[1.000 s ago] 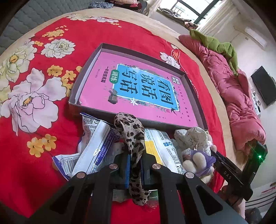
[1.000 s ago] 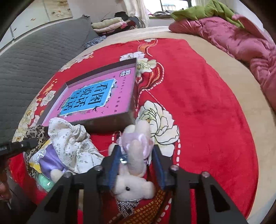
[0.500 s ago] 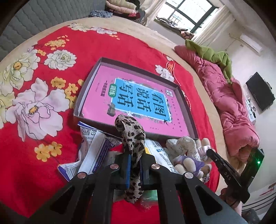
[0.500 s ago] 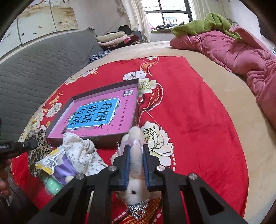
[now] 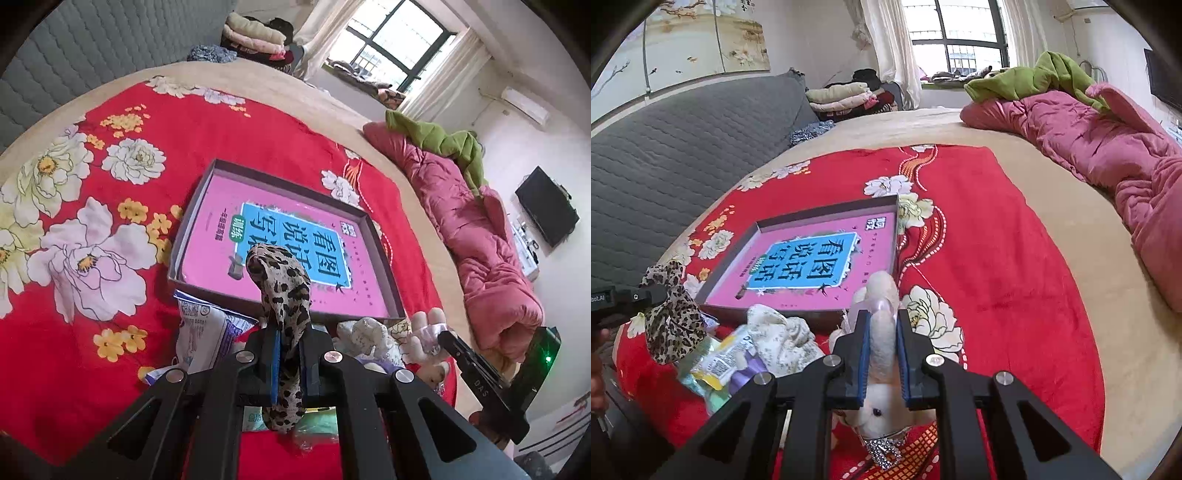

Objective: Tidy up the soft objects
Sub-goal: 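Lift the scrunchie over the pink box with the left tool while the right tool carries the bunny there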

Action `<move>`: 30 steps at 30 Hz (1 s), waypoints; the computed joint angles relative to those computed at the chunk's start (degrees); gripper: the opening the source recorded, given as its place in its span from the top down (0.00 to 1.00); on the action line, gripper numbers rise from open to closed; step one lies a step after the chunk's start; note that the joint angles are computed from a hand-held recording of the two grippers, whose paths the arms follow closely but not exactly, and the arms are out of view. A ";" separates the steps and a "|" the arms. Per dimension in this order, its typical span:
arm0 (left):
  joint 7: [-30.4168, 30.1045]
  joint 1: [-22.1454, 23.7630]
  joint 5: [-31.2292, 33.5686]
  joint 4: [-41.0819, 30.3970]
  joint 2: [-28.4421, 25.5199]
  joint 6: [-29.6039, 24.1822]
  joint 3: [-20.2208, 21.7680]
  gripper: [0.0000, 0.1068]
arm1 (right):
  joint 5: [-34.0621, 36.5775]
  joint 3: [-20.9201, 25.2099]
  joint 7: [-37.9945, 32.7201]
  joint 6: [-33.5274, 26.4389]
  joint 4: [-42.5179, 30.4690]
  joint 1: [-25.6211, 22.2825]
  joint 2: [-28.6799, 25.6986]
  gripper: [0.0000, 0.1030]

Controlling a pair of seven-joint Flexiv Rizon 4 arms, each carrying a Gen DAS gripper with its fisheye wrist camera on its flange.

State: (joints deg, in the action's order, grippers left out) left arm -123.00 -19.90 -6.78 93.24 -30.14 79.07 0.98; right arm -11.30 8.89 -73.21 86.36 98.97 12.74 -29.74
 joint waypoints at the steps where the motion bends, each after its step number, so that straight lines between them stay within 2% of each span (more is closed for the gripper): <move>1: -0.17 -0.03 0.04 0.21 0.20 0.13 0.14 0.93 | 0.02 0.00 0.02 0.10 0.04 0.07 0.18 0.87; 9: -1.43 -0.91 1.41 0.84 1.35 0.95 1.76 0.93 | 0.78 1.86 -0.89 0.68 -0.84 -0.50 1.09 0.87; 16: -3.14 -2.40 4.55 -0.66 1.65 0.01 4.00 0.93 | 0.32 1.19 -0.81 0.30 -2.34 1.02 1.17 0.87; 30: -3.17 -0.61 5.57 -3.07 0.43 -0.24 3.37 0.93 | -1.56 -0.71 0.69 -0.43 -8.81 4.39 -2.06 0.87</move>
